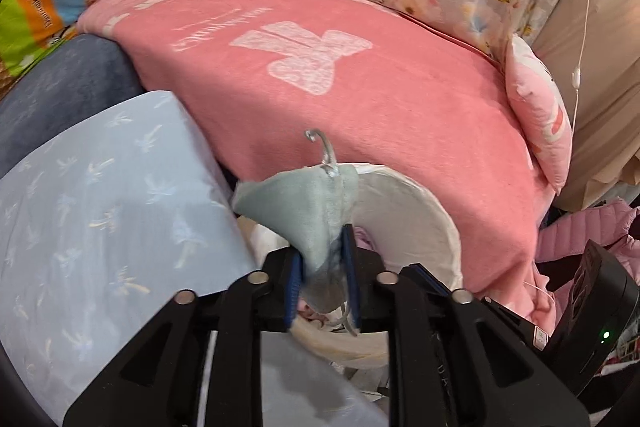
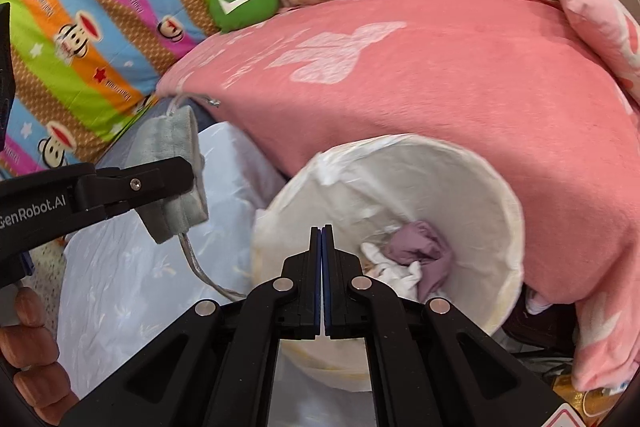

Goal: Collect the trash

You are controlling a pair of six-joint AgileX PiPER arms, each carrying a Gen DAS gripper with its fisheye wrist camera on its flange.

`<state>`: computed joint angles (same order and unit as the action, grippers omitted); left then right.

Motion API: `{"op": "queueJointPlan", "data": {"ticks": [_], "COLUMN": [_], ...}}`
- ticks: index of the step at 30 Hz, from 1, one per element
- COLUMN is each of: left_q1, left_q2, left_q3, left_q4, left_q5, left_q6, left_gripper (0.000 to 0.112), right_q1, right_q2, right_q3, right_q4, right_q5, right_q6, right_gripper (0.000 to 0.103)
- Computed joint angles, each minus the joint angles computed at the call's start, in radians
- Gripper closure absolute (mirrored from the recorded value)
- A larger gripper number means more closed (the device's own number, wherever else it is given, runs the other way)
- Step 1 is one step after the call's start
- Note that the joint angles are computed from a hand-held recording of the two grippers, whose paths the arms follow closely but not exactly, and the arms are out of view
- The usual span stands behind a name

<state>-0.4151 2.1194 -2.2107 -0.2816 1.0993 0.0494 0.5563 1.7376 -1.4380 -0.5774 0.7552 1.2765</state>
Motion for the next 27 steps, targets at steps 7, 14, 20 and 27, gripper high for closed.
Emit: {"op": "queueJointPlan", "data": {"ticks": [7, 14, 20, 27], "left_q1": [-0.064, -0.083, -0.092, -0.086], "left_q2": [-0.041, -0.061, -0.107, -0.158], "left_q3": [0.060, 0.124, 0.220, 0.318], "left_q4": [0.114, 0.211, 0.293, 0.337], "left_q5": [-0.111, -0.157, -0.212, -0.254], "left_q6": [-0.047, -0.100, -0.143, -0.182], "left_gripper": [0.033, 0.033, 0.033, 0.033], "right_q1": [-0.035, -0.034, -0.004, 0.037], "right_q2": [-0.058, -0.063, -0.058, -0.057], "right_q3": [0.067, 0.075, 0.061, 0.031], "right_q4": [-0.023, -0.031, -0.048, -0.065], "right_q5": [-0.022, -0.030, 0.003, 0.084], "right_q6": [0.031, 0.039, 0.026, -0.001], "right_gripper": [0.096, 0.074, 0.055, 0.045]}}
